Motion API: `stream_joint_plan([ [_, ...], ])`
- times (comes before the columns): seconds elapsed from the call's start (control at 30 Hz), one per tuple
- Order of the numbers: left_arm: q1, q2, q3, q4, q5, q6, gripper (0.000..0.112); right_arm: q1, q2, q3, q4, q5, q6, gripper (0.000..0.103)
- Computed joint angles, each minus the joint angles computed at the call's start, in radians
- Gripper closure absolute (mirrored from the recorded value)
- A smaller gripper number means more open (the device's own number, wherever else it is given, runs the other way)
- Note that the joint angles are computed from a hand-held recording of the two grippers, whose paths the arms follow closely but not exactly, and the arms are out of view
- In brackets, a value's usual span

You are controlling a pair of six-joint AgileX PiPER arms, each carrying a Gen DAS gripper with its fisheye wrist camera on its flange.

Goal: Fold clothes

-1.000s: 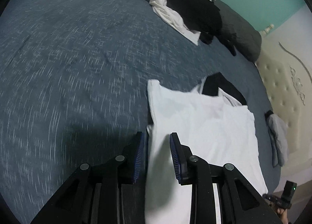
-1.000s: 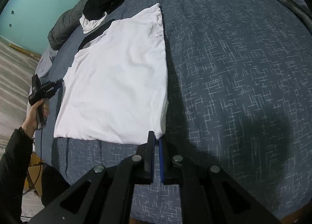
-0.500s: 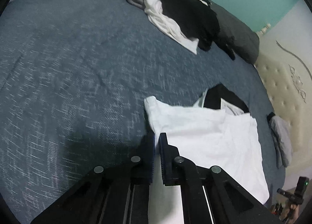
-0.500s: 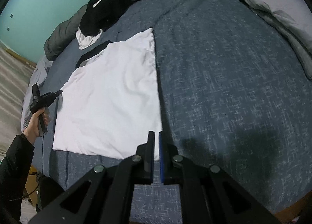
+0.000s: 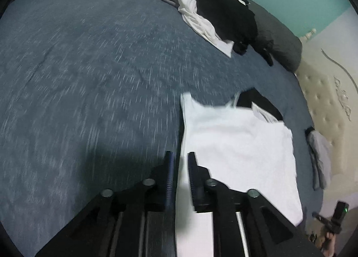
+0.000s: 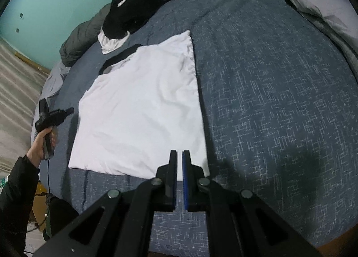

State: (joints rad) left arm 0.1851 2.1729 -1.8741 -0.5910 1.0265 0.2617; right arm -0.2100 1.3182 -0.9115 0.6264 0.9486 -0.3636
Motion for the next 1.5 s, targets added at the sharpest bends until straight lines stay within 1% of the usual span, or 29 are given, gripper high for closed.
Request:
stream_joint_plan([
  [0.03,0.008,-0.038,0.056,-0.007,0.001,0.017,0.087,-0.001,-0.005,0.001,0.011,0.002,-0.004,0.099],
  [0.07,0.017,-0.076,0.110,-0.012,0.004,0.034,0.085,-0.001,-0.009,0.002,0.022,0.003,-0.009,0.099],
  [0.2,0.058,-0.213,0.328,-0.054,0.019,0.095,0.084,0.011,-0.033,0.002,0.053,0.012,-0.014,0.099],
  [0.3,0.070,-0.297,0.466,-0.043,0.033,0.124,0.084,0.028,-0.054,-0.001,0.063,0.019,-0.008,0.099],
  [0.37,0.078,-0.347,0.553,-0.043,0.037,0.152,0.082,0.040,-0.065,-0.001,0.072,0.023,-0.002,0.099],
  [0.4,0.082,-0.359,0.584,-0.056,0.040,0.165,0.080,0.048,-0.072,-0.002,0.074,0.024,0.003,0.099],
  [0.47,0.089,-0.381,0.644,-0.080,0.048,0.192,0.073,0.059,-0.086,-0.004,0.075,0.028,0.011,0.099],
  [0.53,0.081,-0.401,0.691,-0.078,0.040,0.199,0.072,0.068,-0.103,-0.004,0.077,0.033,0.017,0.099],
  [0.7,0.074,-0.451,0.783,-0.076,0.016,0.183,0.069,0.056,-0.139,0.003,0.084,0.053,0.013,0.099],
  [0.83,0.092,-0.463,0.803,-0.097,0.034,0.170,0.065,0.032,-0.147,0.010,0.096,0.065,0.002,0.099],
  [1.1,0.094,-0.483,0.874,-0.191,0.042,0.170,0.064,0.023,-0.142,0.008,0.115,0.065,-0.013,0.099],
  [1.17,0.084,-0.487,0.896,-0.200,0.031,0.175,0.064,0.016,-0.144,0.009,0.123,0.070,-0.023,0.099],
  [1.33,0.065,-0.476,0.922,-0.249,-0.030,0.141,0.064,-0.020,-0.152,0.019,0.145,0.081,-0.048,0.099],
  [1.5,0.042,-0.495,0.936,-0.256,-0.112,0.101,0.064,-0.072,-0.158,0.029,0.165,0.105,-0.083,0.099],
])
